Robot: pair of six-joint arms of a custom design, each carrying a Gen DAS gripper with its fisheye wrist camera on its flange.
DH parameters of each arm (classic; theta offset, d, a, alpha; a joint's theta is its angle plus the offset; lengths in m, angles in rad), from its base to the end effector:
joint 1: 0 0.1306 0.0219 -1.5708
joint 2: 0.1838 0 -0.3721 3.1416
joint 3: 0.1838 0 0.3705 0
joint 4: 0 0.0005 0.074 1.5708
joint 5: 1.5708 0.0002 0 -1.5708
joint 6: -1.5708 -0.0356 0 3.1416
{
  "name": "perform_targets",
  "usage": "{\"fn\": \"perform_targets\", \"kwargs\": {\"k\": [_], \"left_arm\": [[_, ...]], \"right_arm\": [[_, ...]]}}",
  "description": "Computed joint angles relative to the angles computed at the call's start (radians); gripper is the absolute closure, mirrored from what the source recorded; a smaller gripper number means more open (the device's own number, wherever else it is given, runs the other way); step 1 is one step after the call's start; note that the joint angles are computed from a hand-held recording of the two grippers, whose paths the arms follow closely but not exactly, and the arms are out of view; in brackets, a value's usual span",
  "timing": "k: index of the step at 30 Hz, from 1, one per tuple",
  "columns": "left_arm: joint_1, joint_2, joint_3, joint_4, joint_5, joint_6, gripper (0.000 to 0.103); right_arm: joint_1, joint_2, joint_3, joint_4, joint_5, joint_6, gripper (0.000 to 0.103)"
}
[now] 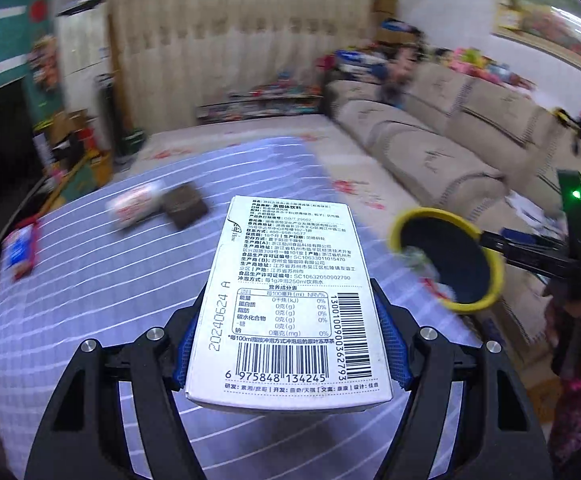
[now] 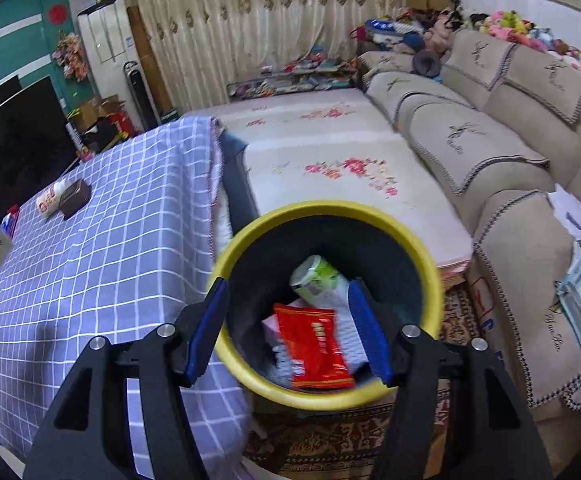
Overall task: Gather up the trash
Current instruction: 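Carry the white box over the bin and open the left gripper, then grasp the brown plastic tray with the right gripper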
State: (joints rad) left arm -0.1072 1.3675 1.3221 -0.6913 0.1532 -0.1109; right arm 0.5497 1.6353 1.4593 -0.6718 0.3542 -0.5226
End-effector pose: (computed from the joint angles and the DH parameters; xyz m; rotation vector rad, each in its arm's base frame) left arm 0.4622 -0.0557 0.4123 0.3283 2.2797 -0.1748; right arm 0.4749 0.2759 0.3458 0.1271 2.3492 0.0922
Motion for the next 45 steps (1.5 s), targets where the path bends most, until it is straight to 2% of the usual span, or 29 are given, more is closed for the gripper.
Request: {"fn": "perform_targets", "kwargs": {"k": [5,9,15,23,25,26,30,33,39,42,45], "left_arm": [[-0.13,0.114,0.112,-0.023,0.024,-0.029,0.032],[-0.215,0.255,0.264,-0.091,0.051,-0.036,0.032],[-0.285,0.483,0.528,-0.246,0.098,-0.046,0.032],[-0.338,0.699,0.774,-0.342,0.071,-0.026,0.031],[-0.339,0.727,0.798,-0.351,0.063,-0.009,0.019],[-0.339,0.731,0.798,-0.342,0.062,0.0,0.01],[-0.323,0.704,0.755,-0.293,0.083,0.027,0.01],[-0.283,0.606,0.635,-0.22,0.113,0.033,0.01],[-0.156,0.369,0.348,-0.011,0.141,0.078,0.005],[-0.073,0.278,0.238,0.056,0.115,0.091,0.005],[0.011,0.222,0.174,0.092,0.098,0.092,0.005]], "right_arm": [[-0.012,-0.083,-0.076,0.001,0.081,-0.017,0.044],[-0.032,-0.143,-0.138,0.005,0.11,-0.038,0.041],[-0.071,-0.2,-0.209,0.013,0.11,-0.074,0.041],[-0.089,-0.241,-0.252,0.004,0.124,-0.101,0.041],[-0.092,-0.244,-0.258,0.002,0.124,-0.105,0.041],[-0.092,-0.245,-0.259,0.001,0.124,-0.105,0.041],[-0.09,-0.245,-0.262,0.009,0.115,-0.099,0.04],[-0.082,-0.232,-0.25,0.014,0.11,-0.089,0.038],[-0.056,-0.183,-0.195,0.015,0.086,-0.059,0.038],[-0.036,-0.138,-0.138,0.01,0.062,-0.03,0.038],[-0.01,-0.082,-0.068,0.01,0.025,0.009,0.038]]}}
